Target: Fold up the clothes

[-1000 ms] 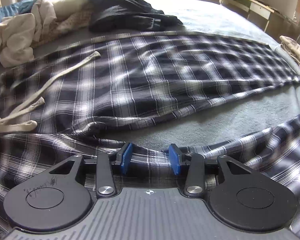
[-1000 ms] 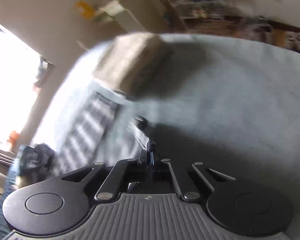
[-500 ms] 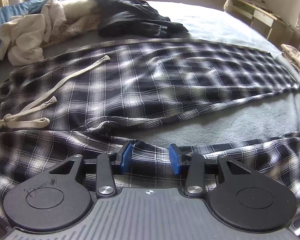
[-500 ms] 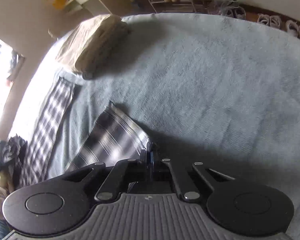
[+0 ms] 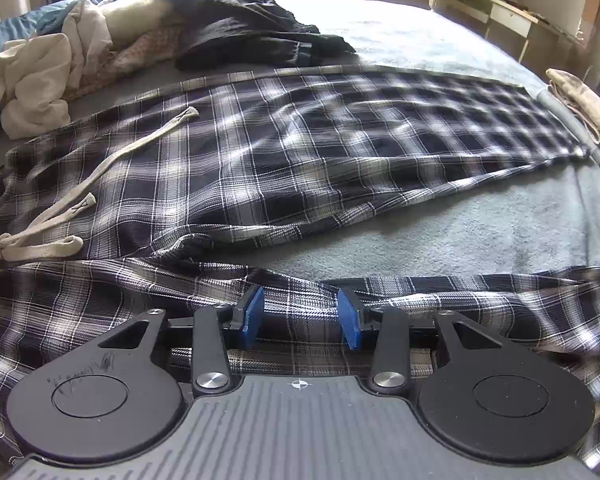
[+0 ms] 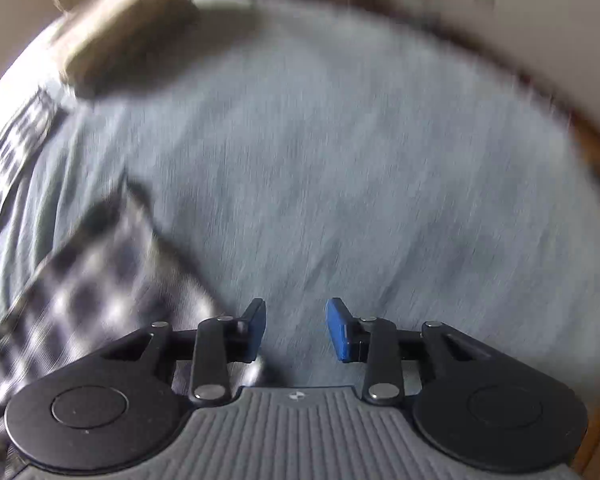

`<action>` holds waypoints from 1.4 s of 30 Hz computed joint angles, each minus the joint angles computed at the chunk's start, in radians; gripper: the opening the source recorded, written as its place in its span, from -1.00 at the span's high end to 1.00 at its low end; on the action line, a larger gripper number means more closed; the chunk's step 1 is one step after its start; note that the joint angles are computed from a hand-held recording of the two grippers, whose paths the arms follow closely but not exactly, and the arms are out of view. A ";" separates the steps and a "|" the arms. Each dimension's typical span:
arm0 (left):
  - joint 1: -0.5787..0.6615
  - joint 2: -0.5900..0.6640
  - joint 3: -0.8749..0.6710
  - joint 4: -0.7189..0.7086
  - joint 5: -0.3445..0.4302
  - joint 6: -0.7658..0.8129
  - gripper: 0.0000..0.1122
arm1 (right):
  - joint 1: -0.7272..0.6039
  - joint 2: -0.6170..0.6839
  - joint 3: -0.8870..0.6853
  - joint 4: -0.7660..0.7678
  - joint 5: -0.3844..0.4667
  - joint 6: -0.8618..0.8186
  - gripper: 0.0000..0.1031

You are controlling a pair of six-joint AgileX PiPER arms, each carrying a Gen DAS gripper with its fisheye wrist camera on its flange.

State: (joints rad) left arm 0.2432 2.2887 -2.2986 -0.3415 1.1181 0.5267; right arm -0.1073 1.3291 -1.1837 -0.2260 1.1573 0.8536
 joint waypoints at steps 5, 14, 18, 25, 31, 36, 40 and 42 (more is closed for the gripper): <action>-0.003 -0.024 0.038 -0.009 -0.019 0.014 0.28 | -0.041 0.111 -0.088 0.118 -0.239 -0.161 0.23; -0.006 -0.039 0.066 0.015 -0.039 0.012 0.28 | -0.066 0.431 -0.334 0.399 -0.351 -0.609 0.09; -0.016 -0.019 0.035 0.036 -0.026 -0.007 0.27 | -0.088 0.494 -0.419 0.520 -0.261 -0.890 -0.17; -0.041 -0.004 0.026 0.061 -0.018 -0.011 0.27 | -0.083 0.564 -0.462 0.498 -0.194 -0.936 -0.24; -0.049 0.009 0.008 0.077 -0.011 -0.032 0.27 | -0.030 0.573 -0.463 0.409 -0.173 -0.972 -0.12; -0.054 0.003 0.022 0.076 -0.023 -0.028 0.27 | 0.033 0.553 -0.461 0.327 -0.164 -1.028 0.83; -0.052 -0.010 0.045 0.078 -0.044 -0.029 0.27 | 0.099 0.485 -0.401 0.183 -0.291 -0.931 0.88; -0.050 -0.017 0.057 0.080 -0.055 -0.030 0.27 | 0.100 0.458 -0.369 0.117 -0.366 -0.825 0.89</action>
State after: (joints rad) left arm 0.1934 2.2720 -2.2415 -0.2616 1.0632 0.4963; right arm -0.0069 1.7872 -1.5526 -0.1087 0.7918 0.0286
